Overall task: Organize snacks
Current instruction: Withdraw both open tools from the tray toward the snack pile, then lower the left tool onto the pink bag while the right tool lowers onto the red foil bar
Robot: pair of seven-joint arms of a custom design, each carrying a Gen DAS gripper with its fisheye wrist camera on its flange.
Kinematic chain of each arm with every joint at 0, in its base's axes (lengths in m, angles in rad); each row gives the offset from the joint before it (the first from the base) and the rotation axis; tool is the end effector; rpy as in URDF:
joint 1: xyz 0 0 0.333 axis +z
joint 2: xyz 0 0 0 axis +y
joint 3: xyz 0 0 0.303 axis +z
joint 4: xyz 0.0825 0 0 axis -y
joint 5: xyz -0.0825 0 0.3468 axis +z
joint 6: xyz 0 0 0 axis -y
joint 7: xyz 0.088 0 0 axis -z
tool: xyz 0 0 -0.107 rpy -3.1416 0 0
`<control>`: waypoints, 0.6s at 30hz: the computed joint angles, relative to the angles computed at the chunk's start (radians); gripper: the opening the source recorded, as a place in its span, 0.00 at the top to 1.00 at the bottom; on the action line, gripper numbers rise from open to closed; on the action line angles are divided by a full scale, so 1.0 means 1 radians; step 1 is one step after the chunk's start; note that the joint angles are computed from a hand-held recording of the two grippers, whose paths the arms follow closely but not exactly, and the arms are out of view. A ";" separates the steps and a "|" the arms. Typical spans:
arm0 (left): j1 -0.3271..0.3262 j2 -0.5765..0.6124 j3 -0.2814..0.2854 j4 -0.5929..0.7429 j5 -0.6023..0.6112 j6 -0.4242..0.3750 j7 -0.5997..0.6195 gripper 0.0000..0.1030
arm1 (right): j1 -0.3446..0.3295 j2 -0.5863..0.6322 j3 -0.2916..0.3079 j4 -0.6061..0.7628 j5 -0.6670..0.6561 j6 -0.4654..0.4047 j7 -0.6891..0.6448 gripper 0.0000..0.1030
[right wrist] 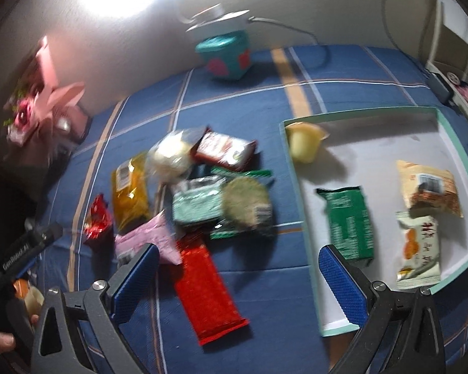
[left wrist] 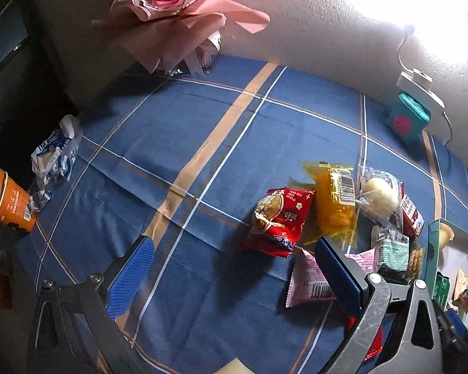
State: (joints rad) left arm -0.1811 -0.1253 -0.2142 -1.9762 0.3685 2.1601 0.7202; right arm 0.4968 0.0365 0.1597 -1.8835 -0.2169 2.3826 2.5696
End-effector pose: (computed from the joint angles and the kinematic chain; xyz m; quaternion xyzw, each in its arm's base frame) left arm 0.4815 -0.1907 0.5536 -0.7808 0.5797 -0.1179 0.2008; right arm 0.4568 0.3477 0.5356 -0.6057 0.7572 -0.0780 0.2318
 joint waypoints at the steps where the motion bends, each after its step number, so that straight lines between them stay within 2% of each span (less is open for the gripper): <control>1: -0.001 0.005 0.001 0.001 -0.008 -0.002 0.008 0.01 | 0.004 0.017 0.005 0.019 0.007 -0.011 -0.016 0.00; 8: -0.011 0.073 0.001 0.031 -0.042 -0.038 0.041 0.01 | 0.036 0.100 -0.002 0.094 0.063 -0.081 -0.096 0.00; 18: -0.022 0.195 0.008 0.088 -0.013 -0.031 0.017 0.01 | 0.043 0.107 -0.022 0.079 0.102 -0.090 -0.109 0.00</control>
